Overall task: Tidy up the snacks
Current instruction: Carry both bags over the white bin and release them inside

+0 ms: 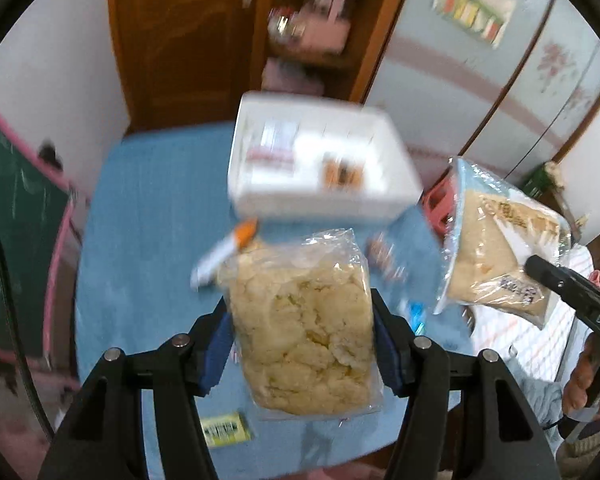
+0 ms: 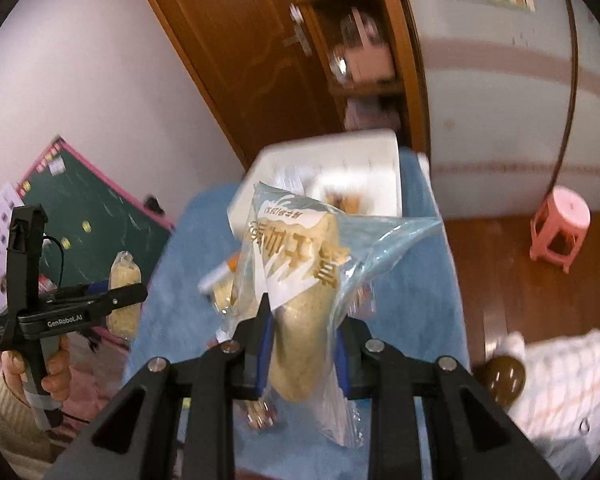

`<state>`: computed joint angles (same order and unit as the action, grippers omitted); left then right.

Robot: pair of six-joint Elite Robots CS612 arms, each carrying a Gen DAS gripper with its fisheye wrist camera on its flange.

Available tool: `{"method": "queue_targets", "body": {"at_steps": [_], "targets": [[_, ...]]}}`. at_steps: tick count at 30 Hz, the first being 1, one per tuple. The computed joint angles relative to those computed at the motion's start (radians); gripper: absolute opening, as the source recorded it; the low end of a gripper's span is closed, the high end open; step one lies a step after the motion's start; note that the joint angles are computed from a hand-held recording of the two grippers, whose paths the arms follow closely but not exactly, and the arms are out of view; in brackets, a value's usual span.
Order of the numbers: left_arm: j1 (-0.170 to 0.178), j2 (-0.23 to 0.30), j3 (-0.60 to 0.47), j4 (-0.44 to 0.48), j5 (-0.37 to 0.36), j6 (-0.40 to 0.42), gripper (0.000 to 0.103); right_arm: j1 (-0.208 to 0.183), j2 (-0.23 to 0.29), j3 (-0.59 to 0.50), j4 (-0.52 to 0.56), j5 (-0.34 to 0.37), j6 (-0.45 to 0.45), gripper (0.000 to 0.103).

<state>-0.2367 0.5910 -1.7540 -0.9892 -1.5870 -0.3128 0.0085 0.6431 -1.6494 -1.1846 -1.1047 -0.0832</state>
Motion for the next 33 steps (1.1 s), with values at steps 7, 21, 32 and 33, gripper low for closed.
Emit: {"method": "queue_targets", "body": {"at_steps": [7, 21, 32, 33], "targets": [[0.006, -0.12, 0.142, -0.147, 0.038, 0.099, 0.06, 0.02, -0.093, 0.101, -0.179, -0.049, 0.007, 0.026], [0.035, -0.255, 0.46, -0.331, 0.097, 0.208, 0.06, 0.074, -0.238, 0.434, -0.417, -0.173, 0.094, 0.027], [0.054, -0.272, 0.664, -0.409, 0.062, 0.225, 0.06, 0.107, -0.32, 0.73, -0.474, -0.264, 0.16, 0.028], [0.055, -0.274, 0.68, -0.414, 0.064, 0.226, 0.06, 0.109, -0.328, 0.757, -0.475, -0.269, 0.161, 0.029]]}}
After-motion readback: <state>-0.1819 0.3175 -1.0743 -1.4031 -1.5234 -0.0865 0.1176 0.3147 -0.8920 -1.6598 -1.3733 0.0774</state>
